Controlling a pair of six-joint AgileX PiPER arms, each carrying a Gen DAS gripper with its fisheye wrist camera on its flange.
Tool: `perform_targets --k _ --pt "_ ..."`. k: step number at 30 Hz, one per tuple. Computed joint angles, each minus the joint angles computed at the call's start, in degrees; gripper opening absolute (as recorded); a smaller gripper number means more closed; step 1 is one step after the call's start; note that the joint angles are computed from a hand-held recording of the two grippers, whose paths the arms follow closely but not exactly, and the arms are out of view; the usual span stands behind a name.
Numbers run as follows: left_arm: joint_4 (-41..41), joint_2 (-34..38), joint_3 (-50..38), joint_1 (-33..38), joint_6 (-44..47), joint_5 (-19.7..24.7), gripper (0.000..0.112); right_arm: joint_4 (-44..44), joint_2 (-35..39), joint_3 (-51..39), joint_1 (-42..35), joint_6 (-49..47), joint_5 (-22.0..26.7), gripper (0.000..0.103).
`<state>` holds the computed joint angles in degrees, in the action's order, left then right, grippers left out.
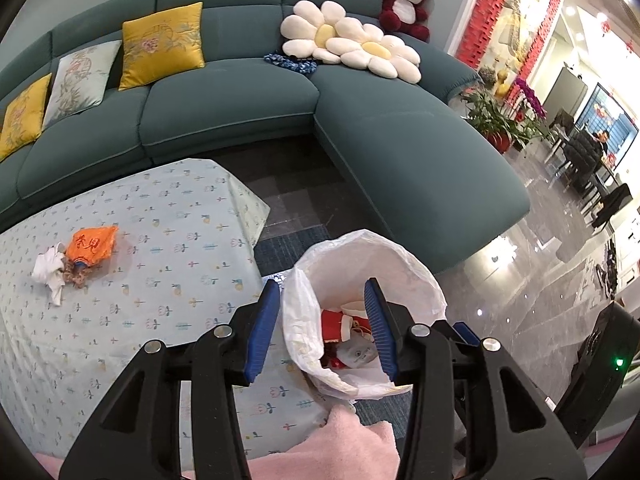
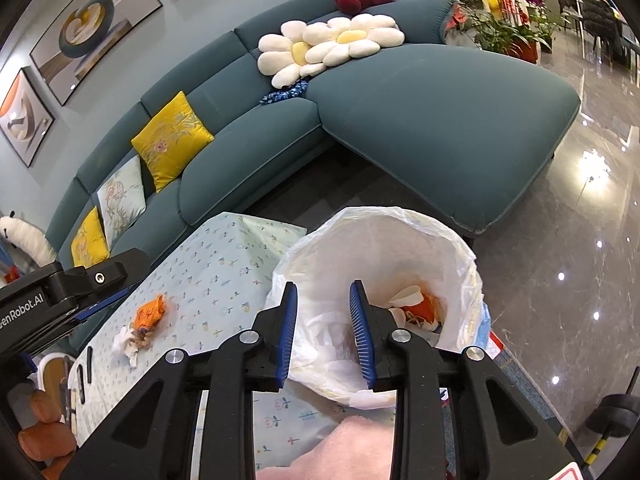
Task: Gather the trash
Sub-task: 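Reach both grippers back to the white glove and orange bag on the table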
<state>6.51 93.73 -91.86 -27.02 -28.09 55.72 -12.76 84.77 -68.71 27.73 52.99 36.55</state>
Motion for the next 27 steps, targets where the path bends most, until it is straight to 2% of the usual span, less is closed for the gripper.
perform_targets --k 10,13,15,18,27 --pt "-2.5 -4.0 2.8 5.0 2.2 -0.4 0.042 -3.4 3.7 -8.0 5.3 2.1 4.9 0.028" --pt "-3.7 -5.5 4.2 7.5 3.4 -0.7 0.042 -4.7 4.5 -9.7 7.1 3.2 6.1 0.034" --pt "-4.8 -6.7 5.5 9.6 4.3 -0.9 0.043 -5.8 5.6 -11.7 8.7 3.8 7.3 0.036" --pt "-6.0 -8.6 7.7 12.9 5.4 -1.3 0.053 -6.6 7.6 -14.8 11.0 4.2 9.0 0.037" --pt "-13.4 -13.6 15.0 26.1 14.1 -2.0 0.053 -7.4 15.6 -26.1 17.8 4.1 14.0 0.038"
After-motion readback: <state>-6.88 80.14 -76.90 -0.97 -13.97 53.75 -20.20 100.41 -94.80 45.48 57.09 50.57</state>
